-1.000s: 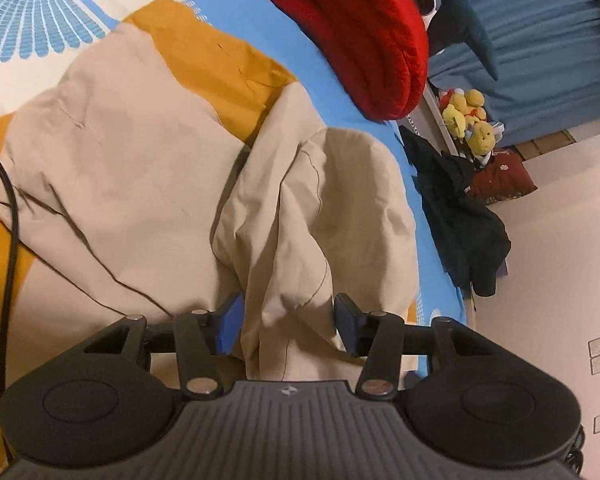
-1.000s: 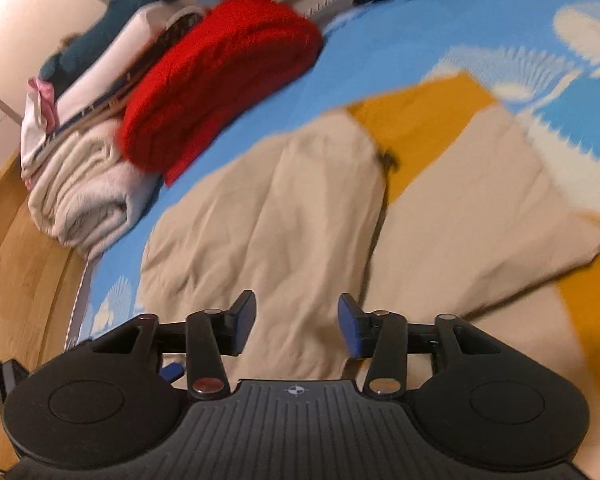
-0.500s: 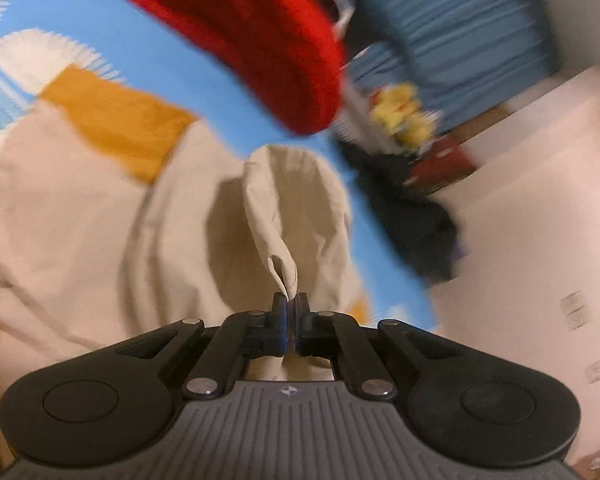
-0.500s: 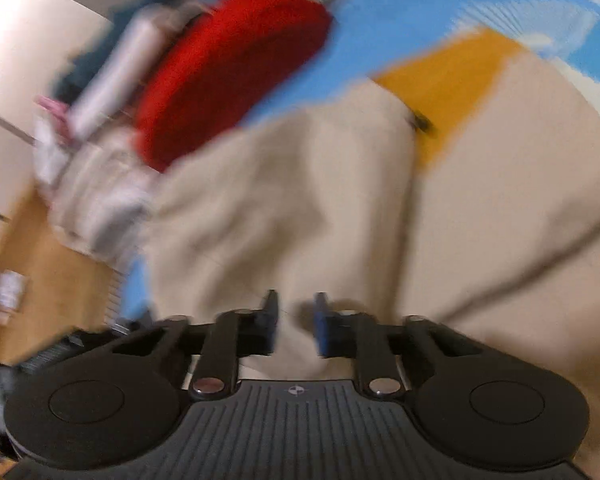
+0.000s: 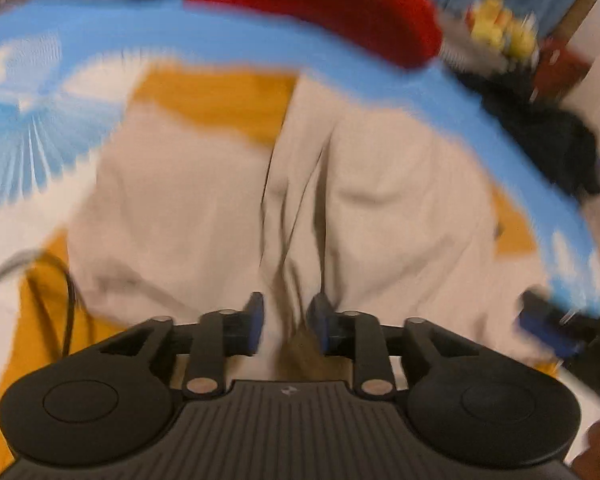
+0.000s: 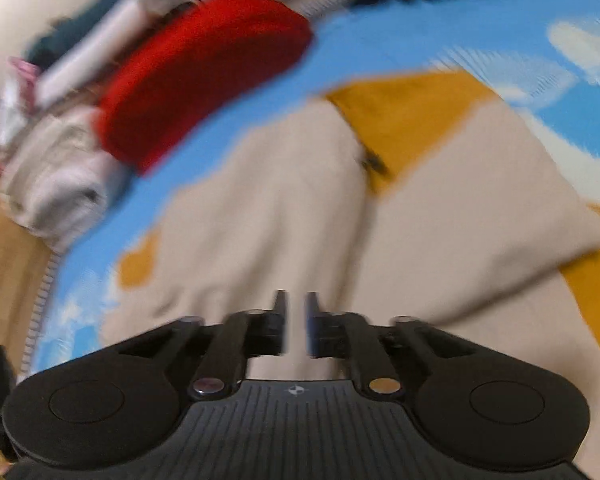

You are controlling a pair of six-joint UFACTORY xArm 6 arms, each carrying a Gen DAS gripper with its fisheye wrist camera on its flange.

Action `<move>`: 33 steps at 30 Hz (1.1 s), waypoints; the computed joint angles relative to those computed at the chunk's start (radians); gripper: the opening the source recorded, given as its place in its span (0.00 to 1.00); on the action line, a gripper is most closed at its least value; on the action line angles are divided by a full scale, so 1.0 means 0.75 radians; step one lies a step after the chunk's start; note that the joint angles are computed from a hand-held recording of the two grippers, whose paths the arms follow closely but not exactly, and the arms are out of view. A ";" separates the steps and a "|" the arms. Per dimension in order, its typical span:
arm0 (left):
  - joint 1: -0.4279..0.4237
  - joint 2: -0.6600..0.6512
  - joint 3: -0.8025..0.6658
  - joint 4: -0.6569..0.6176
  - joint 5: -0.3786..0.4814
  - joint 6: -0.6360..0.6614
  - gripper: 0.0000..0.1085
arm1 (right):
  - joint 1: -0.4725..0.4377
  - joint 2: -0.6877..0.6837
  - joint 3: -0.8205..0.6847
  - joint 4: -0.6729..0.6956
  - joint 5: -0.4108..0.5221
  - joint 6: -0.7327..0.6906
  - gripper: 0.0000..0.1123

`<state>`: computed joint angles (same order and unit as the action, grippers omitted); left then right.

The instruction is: Fold large clothes

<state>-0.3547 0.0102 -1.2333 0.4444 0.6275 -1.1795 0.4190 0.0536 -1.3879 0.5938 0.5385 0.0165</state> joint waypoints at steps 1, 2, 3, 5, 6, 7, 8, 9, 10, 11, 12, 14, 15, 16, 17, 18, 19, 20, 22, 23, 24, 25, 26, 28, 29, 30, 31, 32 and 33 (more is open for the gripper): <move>-0.001 -0.012 0.010 0.089 -0.050 -0.049 0.29 | 0.004 0.002 0.001 0.086 0.004 -0.067 0.37; -0.001 -0.023 0.023 0.202 -0.122 -0.106 0.29 | 0.005 0.018 -0.017 0.146 0.031 -0.110 0.37; -0.002 -0.026 0.028 0.273 -0.171 -0.141 0.29 | -0.001 0.031 -0.032 0.164 0.077 -0.124 0.37; 0.002 -0.026 0.054 0.314 -0.283 -0.160 0.29 | -0.001 0.061 -0.068 0.035 0.185 -0.029 0.36; 0.010 -0.015 0.060 0.251 -0.328 -0.110 0.29 | 0.005 0.080 -0.088 -0.076 0.247 0.042 0.36; 0.003 -0.003 0.059 0.141 -0.318 -0.023 0.29 | 0.004 0.101 -0.116 -0.168 0.315 0.094 0.37; -0.009 0.022 0.036 0.013 -0.251 0.091 0.29 | 0.010 0.126 -0.148 -0.248 0.379 0.151 0.36; -0.021 0.053 -0.004 -0.070 -0.129 0.178 0.29 | 0.006 0.136 -0.164 -0.284 0.427 0.184 0.35; -0.031 0.090 -0.050 -0.126 0.010 0.247 0.29 | 0.005 0.135 -0.167 -0.287 0.442 0.201 0.35; -0.035 0.108 -0.080 -0.148 0.109 0.263 0.29 | 0.004 0.129 -0.167 -0.286 0.447 0.201 0.35; -0.034 0.111 -0.087 -0.143 0.152 0.231 0.31 | 0.005 0.120 -0.171 -0.297 0.449 0.190 0.35; -0.026 0.082 -0.059 -0.089 0.107 0.136 0.31 | 0.012 0.097 -0.162 -0.321 0.426 0.165 0.36; -0.028 0.059 -0.042 -0.007 0.055 0.064 0.30 | 0.019 0.074 -0.137 -0.331 0.383 0.169 0.36; -0.030 0.046 -0.039 0.092 0.009 -0.007 0.30 | 0.021 0.054 -0.103 -0.334 0.320 0.166 0.36; -0.033 0.029 -0.030 0.214 -0.041 -0.087 0.30 | 0.026 0.041 -0.086 -0.332 0.258 0.159 0.36; -0.034 0.010 -0.010 0.347 -0.107 -0.186 0.30 | 0.034 0.016 -0.050 -0.310 0.181 0.135 0.36; -0.029 -0.002 0.008 0.455 -0.182 -0.271 0.30 | 0.035 -0.002 -0.017 -0.262 0.112 0.086 0.36; -0.018 0.000 0.022 0.506 -0.284 -0.307 0.30 | 0.034 -0.027 0.017 -0.194 0.061 0.027 0.36; -0.025 0.028 0.025 0.442 -0.358 -0.251 0.30 | 0.030 -0.032 0.032 -0.045 0.041 -0.095 0.37; -0.041 0.055 0.008 0.327 -0.311 -0.151 0.30 | 0.029 -0.027 0.027 -0.030 0.076 -0.115 0.38; -0.060 0.091 -0.025 0.187 -0.209 -0.034 0.30 | 0.032 -0.010 0.011 -0.071 0.109 -0.085 0.38; -0.077 0.127 -0.073 0.048 -0.069 0.078 0.30 | 0.032 0.002 0.001 -0.150 0.159 -0.029 0.38; -0.079 0.160 -0.105 -0.062 0.042 0.145 0.26 | 0.036 0.023 -0.018 -0.219 0.209 0.024 0.38; -0.057 0.156 -0.100 -0.149 0.096 0.125 0.28 | 0.032 0.034 -0.035 -0.322 0.304 0.100 0.39; -0.044 0.142 -0.095 -0.171 0.078 0.123 0.27 | 0.024 0.031 -0.033 -0.320 0.306 0.119 0.39; -0.041 0.127 -0.101 -0.154 0.067 0.122 0.27 | 0.020 0.020 -0.028 -0.314 0.293 0.129 0.39; -0.044 0.110 -0.104 -0.106 0.056 0.113 0.28 | 0.019 0.005 -0.024 -0.327 0.265 0.135 0.39; -0.052 0.092 -0.115 -0.063 0.059 0.105 0.28 | 0.027 -0.017 -0.008 -0.351 0.206 0.133 0.39; -0.046 0.078 -0.119 -0.045 0.041 0.108 0.28 | 0.029 -0.036 0.012 -0.363 0.125 0.113 0.39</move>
<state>-0.3892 0.0688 -1.3228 0.4106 0.6585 -1.0986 0.4407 0.0269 -1.3790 0.3215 0.6322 0.1010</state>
